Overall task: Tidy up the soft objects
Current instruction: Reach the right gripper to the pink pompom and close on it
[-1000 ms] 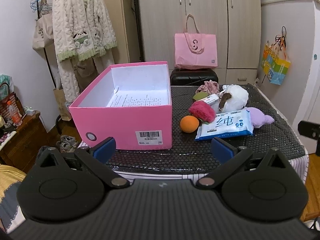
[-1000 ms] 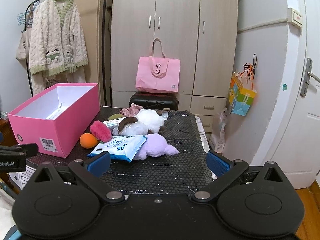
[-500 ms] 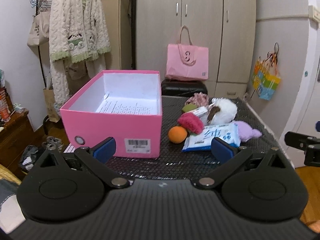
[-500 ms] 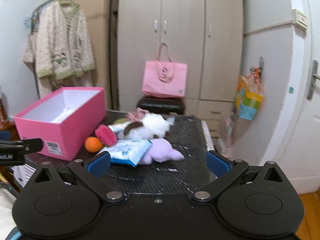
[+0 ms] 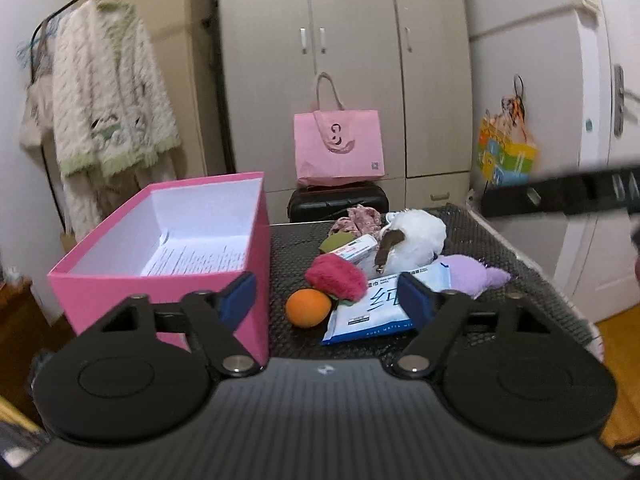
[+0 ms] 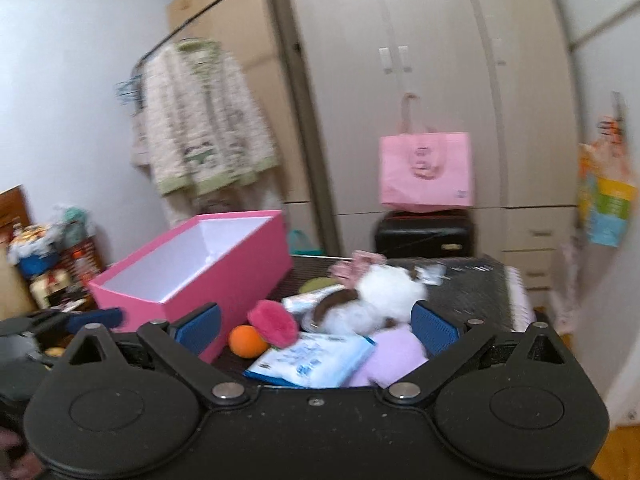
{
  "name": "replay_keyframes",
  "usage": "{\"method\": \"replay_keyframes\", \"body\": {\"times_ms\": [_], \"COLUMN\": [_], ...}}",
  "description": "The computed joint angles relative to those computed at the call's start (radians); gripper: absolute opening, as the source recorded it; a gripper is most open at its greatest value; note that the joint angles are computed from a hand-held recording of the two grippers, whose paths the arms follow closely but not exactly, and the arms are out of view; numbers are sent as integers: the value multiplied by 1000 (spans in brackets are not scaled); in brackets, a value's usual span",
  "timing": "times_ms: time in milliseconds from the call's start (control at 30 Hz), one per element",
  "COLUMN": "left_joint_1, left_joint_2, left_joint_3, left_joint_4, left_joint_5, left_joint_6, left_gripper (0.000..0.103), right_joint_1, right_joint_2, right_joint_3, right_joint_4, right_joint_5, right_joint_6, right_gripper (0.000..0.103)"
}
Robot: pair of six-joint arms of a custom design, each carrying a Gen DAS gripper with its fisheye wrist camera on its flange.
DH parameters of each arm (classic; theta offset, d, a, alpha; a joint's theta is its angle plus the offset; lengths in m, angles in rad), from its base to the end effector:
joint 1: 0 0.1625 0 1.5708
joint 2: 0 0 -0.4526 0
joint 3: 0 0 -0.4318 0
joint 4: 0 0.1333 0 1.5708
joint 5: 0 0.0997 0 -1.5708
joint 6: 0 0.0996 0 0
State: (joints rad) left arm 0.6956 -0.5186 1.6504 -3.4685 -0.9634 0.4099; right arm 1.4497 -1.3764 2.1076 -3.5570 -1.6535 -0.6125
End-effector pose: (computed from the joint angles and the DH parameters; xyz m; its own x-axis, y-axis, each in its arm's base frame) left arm -0.4195 -0.5979 0.0061 -0.5407 0.5297 -0.6535 0.8382 0.2735 -0.4718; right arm 0.0596 -0.5454 0.3822 -0.8233 -0.0150 0.5675 -0.5326 0.3663 -0.7630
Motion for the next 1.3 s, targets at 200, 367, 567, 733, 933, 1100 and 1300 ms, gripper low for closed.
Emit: {"method": "replay_keyframes", "body": {"times_ms": [200,367,567,733,933,1100,1300], "left_joint_1": [11,-1,1,17,23,28,24], "left_joint_2": [80,168,202,206,219,226,247], "left_joint_3": [-114,-221,-288,-316,-344,-368,-399], "left_joint_4": [110,97,210,306,351,381,396], "left_joint_5": [50,180,234,223,241,253,273], "left_joint_6": [-60,13,3,-66,-79,-85,-74], "left_gripper": [55,50,39,37,39,41,46], "right_joint_1": [-29,-33,-35,-28,-29,-35,-43], "right_joint_2": [-11,18,81,161,221,208,179], "right_joint_3": [-96,-203,-327,-426,-496,-486,-450], "right_joint_4": [273,476,671,792,849,835,730], "right_joint_5": [108,133,152,95,34,62,78], "right_joint_6": [-65,-130,-179,-161,-142,-160,-167], "right_gripper": [77,57,57,57,57,31,30]}}
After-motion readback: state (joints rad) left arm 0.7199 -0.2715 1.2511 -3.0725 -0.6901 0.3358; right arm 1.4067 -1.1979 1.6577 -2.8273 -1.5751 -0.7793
